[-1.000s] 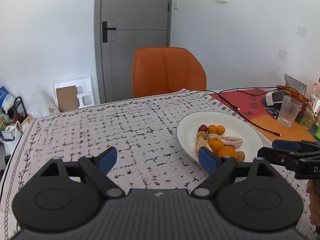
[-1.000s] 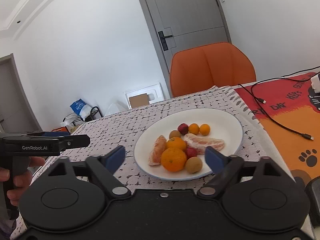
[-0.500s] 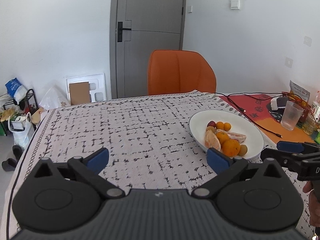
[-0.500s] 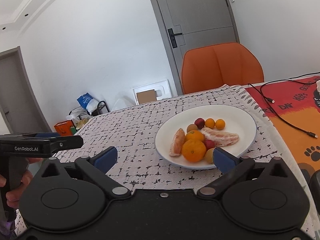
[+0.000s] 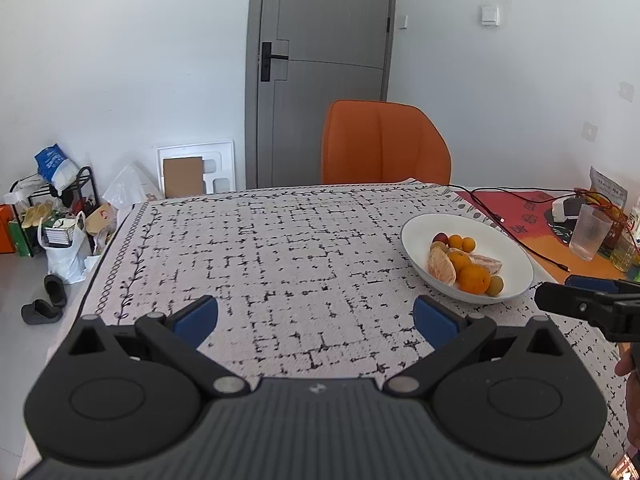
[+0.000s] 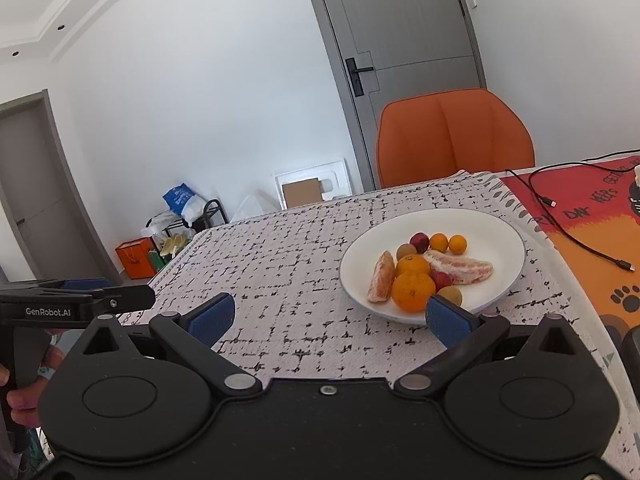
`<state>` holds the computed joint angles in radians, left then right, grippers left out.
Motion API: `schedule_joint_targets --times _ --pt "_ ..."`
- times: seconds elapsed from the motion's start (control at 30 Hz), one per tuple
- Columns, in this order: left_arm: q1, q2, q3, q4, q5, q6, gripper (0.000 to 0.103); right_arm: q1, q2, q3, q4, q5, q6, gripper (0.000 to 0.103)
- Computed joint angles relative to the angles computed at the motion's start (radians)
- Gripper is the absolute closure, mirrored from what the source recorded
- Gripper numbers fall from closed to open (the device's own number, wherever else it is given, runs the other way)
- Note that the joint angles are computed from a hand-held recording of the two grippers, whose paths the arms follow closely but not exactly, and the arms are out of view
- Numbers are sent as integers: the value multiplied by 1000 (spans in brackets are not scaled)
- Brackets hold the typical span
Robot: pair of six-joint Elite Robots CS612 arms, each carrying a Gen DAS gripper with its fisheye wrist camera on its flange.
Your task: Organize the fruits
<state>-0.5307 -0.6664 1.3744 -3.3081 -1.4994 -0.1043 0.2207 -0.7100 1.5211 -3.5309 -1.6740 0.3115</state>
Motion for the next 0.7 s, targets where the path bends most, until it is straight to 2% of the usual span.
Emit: schedule_joint_targets --times 0.3,0.7 --pt "3 -30 63 -39 26 -16 0 16 -11 20 -29 -17 -11 0" --pt "5 -57 133 -82 59 -49 0 28 -33 55 -24 20 -30 0"
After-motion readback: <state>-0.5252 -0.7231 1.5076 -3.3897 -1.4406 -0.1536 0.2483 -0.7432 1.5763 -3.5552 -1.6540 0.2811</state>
